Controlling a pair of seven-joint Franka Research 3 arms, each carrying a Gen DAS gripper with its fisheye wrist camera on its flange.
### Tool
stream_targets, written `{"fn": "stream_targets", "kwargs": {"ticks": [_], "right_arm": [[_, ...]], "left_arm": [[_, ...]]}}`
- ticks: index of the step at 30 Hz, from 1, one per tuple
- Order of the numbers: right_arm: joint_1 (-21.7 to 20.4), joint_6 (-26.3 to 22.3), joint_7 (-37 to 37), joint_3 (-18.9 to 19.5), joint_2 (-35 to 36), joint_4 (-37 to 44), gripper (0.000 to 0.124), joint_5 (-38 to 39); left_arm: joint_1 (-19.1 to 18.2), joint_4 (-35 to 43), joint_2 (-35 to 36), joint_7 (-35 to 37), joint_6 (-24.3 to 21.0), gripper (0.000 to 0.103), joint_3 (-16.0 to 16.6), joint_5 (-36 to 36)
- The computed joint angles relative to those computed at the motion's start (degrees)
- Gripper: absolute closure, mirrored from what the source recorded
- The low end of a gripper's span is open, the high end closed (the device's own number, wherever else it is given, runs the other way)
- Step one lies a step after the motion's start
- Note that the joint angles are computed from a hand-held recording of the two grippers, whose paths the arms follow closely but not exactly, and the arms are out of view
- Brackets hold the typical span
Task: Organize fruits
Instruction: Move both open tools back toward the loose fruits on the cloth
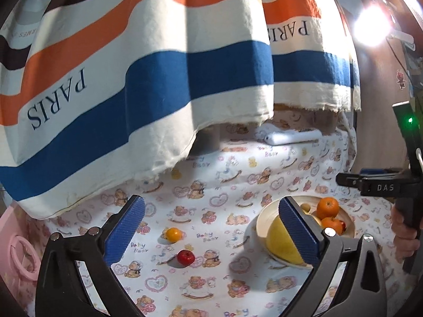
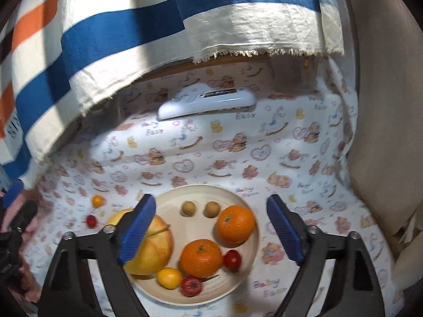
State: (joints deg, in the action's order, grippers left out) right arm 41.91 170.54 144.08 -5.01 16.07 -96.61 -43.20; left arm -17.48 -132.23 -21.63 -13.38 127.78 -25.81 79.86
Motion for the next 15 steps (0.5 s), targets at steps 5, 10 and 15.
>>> {"fn": "stream_targets", "kwargs": {"ticks": [5, 10, 15], "right_arm": [[0.72, 1.78, 2.41, -1.13, 0.11, -0.22, 0.036, -1.59], [3.34, -0.20, 9.47, -3.73, 0.54, 1.21, 0.036, -10.71], [0.56, -0.53, 6.53, -0.29, 0.94, 1.29, 0.036, -8.67]], "left_arm": [[0.83, -1.78, -0.82, -0.81, -0.58, 0.002, 1.33, -1.71], [2.30, -4.59, -3.40, -5.24, 0.17, 0.002, 1.96, -2.59], [3.30, -5.72, -3.90, -6.42, 1.15, 0.002, 2.17, -3.07]]}}
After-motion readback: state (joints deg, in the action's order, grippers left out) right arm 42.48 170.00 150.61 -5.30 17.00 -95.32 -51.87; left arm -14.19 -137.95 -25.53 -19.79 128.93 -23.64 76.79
